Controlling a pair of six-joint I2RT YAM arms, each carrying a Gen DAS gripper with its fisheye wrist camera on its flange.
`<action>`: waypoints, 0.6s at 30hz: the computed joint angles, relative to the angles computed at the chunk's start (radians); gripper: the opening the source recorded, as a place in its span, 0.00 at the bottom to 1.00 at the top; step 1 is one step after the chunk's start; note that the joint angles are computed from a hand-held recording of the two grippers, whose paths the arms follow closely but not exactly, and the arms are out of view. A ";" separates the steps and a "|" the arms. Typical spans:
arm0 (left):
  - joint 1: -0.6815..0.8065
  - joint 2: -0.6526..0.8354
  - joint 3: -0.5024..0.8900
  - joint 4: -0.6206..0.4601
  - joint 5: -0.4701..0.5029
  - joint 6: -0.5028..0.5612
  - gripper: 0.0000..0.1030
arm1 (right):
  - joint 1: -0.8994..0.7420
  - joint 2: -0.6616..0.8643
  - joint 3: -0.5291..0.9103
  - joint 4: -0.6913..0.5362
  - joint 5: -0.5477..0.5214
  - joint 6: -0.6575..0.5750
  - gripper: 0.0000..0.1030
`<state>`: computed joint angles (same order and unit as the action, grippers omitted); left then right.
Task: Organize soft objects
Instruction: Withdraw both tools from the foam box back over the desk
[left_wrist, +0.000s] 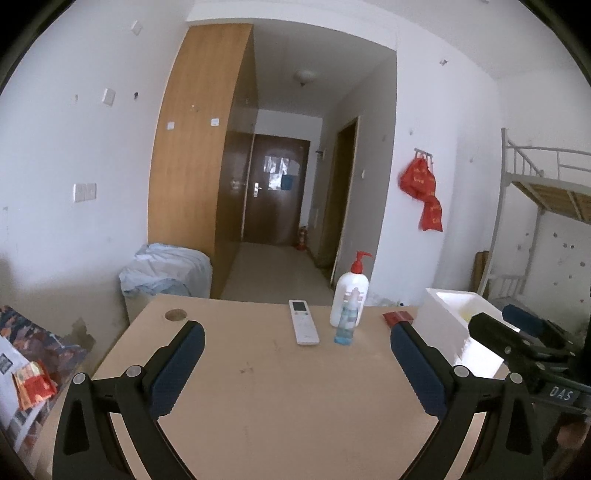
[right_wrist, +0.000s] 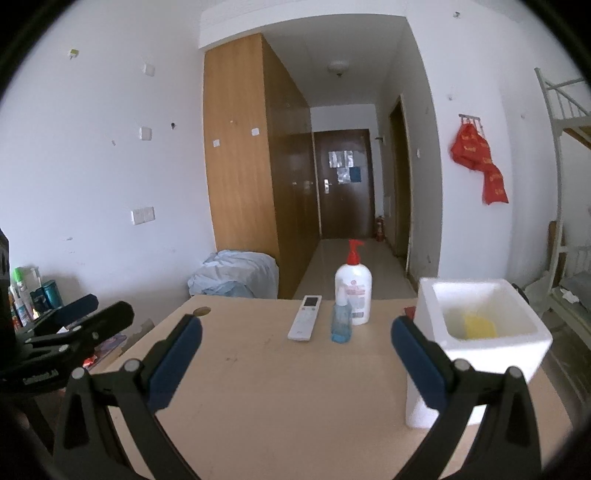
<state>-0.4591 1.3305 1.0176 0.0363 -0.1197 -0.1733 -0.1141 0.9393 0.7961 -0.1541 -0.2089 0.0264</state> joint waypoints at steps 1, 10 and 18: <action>-0.003 -0.011 -0.021 0.013 0.001 0.000 0.98 | 0.000 -0.018 -0.016 -0.003 0.004 0.003 1.00; -0.047 -0.100 -0.241 0.143 0.000 -0.006 0.98 | 0.010 -0.217 -0.197 -0.025 0.037 0.018 1.00; -0.133 -0.167 -0.434 0.283 -0.066 0.004 0.98 | 0.027 -0.444 -0.370 -0.070 0.093 0.030 1.00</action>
<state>-0.5922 1.1632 0.5841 0.3194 -0.1861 -0.1688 -0.0867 0.4948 0.4260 -0.2239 -0.1158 0.0561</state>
